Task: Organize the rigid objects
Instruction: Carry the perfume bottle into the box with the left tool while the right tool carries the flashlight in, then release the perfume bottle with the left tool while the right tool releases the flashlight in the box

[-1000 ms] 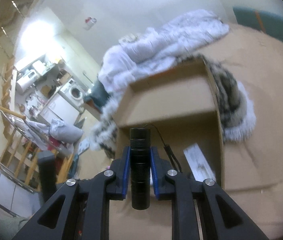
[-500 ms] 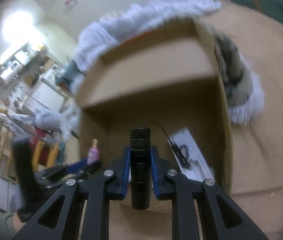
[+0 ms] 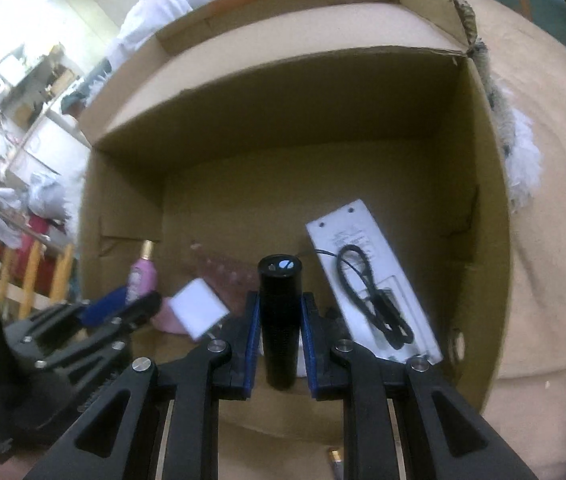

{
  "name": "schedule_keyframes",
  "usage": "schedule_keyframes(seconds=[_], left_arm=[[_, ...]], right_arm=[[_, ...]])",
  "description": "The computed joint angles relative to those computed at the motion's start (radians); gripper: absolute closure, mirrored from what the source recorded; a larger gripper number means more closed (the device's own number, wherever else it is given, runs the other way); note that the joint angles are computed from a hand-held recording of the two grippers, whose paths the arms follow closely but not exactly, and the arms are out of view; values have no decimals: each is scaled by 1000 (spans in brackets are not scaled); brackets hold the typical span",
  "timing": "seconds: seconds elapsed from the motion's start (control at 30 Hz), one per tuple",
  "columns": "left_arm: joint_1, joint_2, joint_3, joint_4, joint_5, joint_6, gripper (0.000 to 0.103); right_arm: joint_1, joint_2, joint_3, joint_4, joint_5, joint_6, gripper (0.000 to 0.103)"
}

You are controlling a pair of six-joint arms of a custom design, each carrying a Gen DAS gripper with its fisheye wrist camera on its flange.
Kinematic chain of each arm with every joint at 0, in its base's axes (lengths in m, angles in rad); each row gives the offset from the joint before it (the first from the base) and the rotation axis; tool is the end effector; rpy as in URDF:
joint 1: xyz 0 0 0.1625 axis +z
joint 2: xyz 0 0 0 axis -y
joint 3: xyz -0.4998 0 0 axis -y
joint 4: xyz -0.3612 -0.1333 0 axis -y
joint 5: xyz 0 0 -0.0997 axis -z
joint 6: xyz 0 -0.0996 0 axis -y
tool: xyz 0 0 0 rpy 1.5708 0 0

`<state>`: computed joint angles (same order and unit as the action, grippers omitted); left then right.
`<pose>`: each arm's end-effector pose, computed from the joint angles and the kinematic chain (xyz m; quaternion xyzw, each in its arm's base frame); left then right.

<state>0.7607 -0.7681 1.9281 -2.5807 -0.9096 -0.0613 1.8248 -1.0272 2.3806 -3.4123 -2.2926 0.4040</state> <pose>-0.2937 -0.5480 0.0860 0.3676 0.8689 -0.0723 0.3234 0.1808 -0.4278 0.2183 -0.1531 -0.8989 0.3247 0.2512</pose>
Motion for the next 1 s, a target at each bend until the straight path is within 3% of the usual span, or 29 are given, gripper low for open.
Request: schedule_keyframes(seconds=[0.1, 0.27, 0.4, 0.47, 0.63, 0.67, 0.73, 0.77, 0.8, 0.9, 1.0], left_arm=[[0, 7, -4, 18, 23, -52, 80], [-6, 25, -14, 51, 69, -120, 80], [-21, 41, -16, 46, 105, -134, 80], [-18, 40, -16, 25, 79, -124, 80], [-26, 56, -26, 51, 92, -154, 80], [-24, 55, -26, 50, 93, -155, 80], [-28, 58, -27, 46, 90, -153, 80], [-30, 59, -26, 47, 89, -153, 80], [-33, 59, -25, 47, 86, -154, 80], [-39, 58, -28, 63, 84, -162, 77], [-48, 56, -23, 61, 82, -169, 55]], right_arm=[[-17, -11, 9, -1, 27, 11, 83], [2, -8, -10, 41, -12, -9, 83], [2, -12, -21, 62, 9, 8, 83], [-2, -12, -23, 64, 18, 17, 83], [-1, -29, -18, 70, 49, 44, 80], [-2, -37, -14, 73, 59, 48, 74], [-2, -47, -9, 54, 86, 48, 51], [3, -46, -8, 40, 84, 46, 27], [11, -45, -8, 25, 71, 45, 19], [23, -50, -8, 11, 75, 24, 19], [31, -47, -10, 16, 63, 18, 19]])
